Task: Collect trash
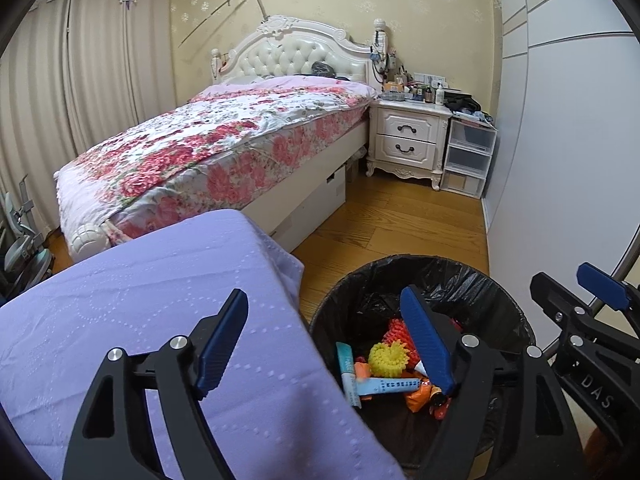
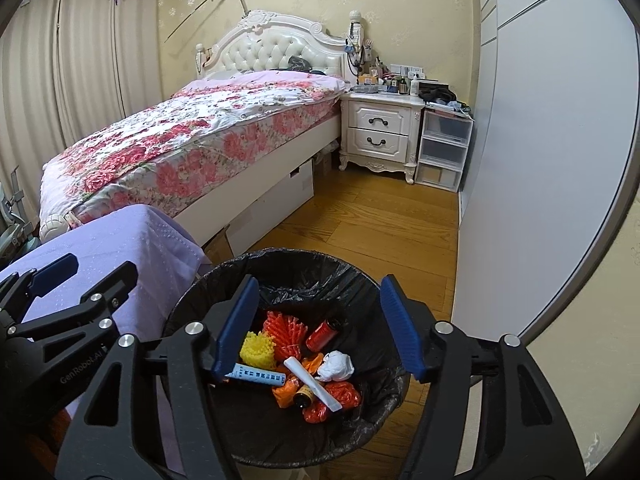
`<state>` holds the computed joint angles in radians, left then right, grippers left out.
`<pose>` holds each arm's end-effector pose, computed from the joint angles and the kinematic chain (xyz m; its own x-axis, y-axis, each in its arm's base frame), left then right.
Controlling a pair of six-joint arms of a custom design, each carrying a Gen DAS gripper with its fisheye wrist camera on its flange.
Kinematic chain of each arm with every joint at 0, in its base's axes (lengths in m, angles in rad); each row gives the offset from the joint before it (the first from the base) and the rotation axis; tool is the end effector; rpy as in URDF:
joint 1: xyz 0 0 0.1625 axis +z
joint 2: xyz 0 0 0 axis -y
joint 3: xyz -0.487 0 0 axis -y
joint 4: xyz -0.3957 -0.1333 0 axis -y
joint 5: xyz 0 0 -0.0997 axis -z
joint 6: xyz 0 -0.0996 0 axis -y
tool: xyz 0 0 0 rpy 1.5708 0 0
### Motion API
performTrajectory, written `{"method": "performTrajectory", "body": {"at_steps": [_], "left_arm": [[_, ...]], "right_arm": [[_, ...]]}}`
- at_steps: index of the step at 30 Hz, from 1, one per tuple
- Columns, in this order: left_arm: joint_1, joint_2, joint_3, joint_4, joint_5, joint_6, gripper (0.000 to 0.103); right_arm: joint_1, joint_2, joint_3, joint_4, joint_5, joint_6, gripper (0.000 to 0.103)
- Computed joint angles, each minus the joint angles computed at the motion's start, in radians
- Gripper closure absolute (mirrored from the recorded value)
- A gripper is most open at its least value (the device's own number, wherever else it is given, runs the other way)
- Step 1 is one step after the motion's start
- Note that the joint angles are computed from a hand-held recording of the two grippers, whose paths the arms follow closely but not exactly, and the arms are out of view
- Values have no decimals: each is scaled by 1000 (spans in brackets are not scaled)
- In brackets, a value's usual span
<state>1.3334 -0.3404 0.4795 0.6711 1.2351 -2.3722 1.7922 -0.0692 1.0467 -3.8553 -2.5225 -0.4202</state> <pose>-0.0369 -0.8589 0.1334 -0.5791 0.4908 -0.6510 0.7980 0.5049 -0.3292 0.2241 -0.7581 -0.0507 -0.6512 0.4802 0.5877 -0.3537 0.4932 -0.7948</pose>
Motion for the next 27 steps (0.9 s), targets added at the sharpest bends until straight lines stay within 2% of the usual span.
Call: {"method": "performTrajectory", "body": {"at_steps": [8, 16, 27], "left_arm": [[9, -160, 258, -153, -27, 8, 19], [22, -310, 477, -288, -35, 33, 18], [45, -401, 583, -339, -45, -3, 18]], "right_arm": [[49, 13, 30, -37, -39, -26, 27], [109, 24, 83, -90, -48, -27, 24], [154, 38, 108, -149, -30, -74, 21]]}}
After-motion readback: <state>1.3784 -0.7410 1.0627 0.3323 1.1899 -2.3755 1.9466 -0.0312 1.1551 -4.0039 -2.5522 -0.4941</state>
